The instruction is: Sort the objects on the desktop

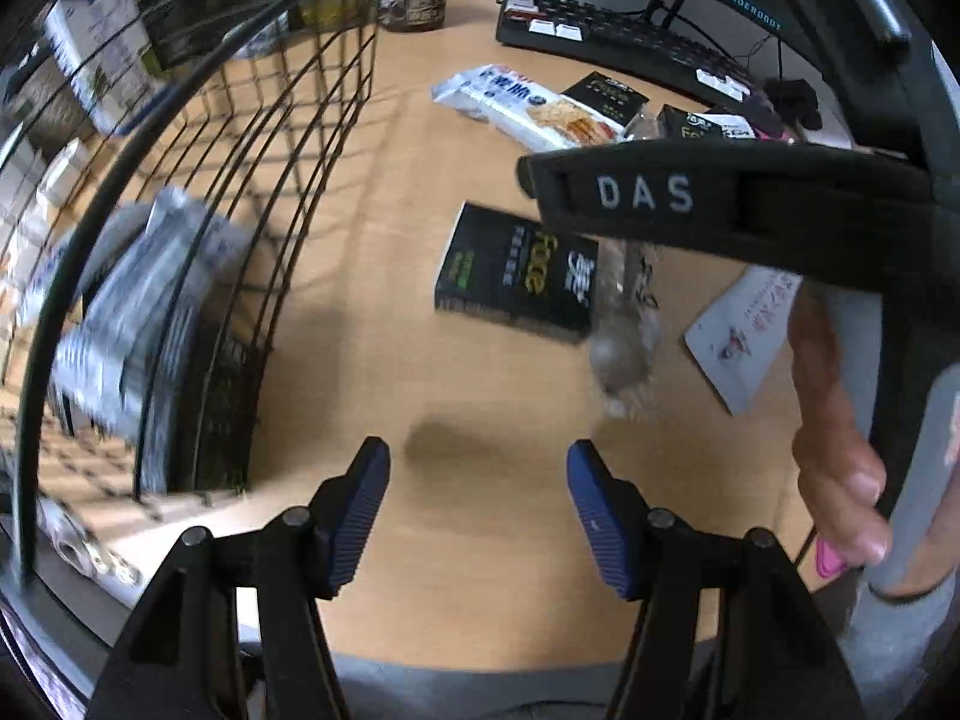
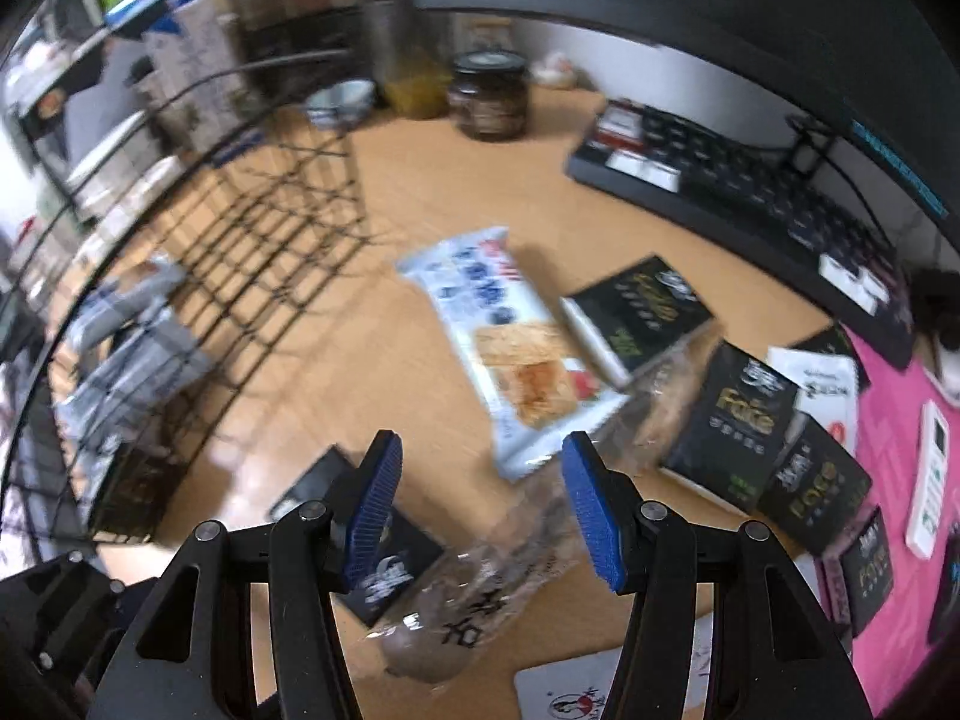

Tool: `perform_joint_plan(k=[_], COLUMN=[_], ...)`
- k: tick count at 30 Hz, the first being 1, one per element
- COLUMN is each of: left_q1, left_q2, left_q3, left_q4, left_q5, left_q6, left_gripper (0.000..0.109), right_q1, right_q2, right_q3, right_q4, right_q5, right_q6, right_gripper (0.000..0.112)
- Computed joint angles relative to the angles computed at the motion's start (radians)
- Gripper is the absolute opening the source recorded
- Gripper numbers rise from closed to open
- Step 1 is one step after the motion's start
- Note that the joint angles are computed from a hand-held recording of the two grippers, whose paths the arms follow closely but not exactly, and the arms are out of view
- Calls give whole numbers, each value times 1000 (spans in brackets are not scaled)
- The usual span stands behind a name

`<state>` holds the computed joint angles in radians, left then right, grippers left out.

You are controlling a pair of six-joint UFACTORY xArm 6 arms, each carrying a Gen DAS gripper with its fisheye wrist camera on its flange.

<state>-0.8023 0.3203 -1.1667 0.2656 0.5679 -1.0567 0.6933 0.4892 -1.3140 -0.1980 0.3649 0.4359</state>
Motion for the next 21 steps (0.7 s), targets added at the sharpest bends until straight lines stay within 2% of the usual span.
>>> perform_joint_plan(k=[2, 7, 12, 14, 15, 16, 18, 21], left_q1=[-2, -10, -5, 2, 4, 5, 7, 12], left_q2=[-29, -89, -115, -122, -127, -132, -138, -145], left_q3=[50, 145, 189, 205, 215, 222, 228, 239], left_q4=[0, 53, 60, 53, 49, 49, 58, 56], left_q5=[-39, -75, -91, -103, -110, -116, -121, -126], left_q6=[-39, -197, -228, -228, -231, -231, -234, -232], left_gripper=[67, 67, 67, 67, 67, 67, 67, 67], right_q1=[18, 55, 78, 84, 84, 84, 80, 79], right_q2=[4, -3, 8, 17, 26, 36, 52, 70], right_q3=[-5, 8, -12, -24, -33, -43, -59, -72], right_q4=[56, 12, -138, -188, -187, -169, -128, 25], right_q5=[21, 13, 24, 21, 19, 15, 10, -4], right_q6=[-105, -213, -172, -163, -176, -204, -251, -383], right_gripper=[56, 56, 57, 63, 72, 80, 87, 88])
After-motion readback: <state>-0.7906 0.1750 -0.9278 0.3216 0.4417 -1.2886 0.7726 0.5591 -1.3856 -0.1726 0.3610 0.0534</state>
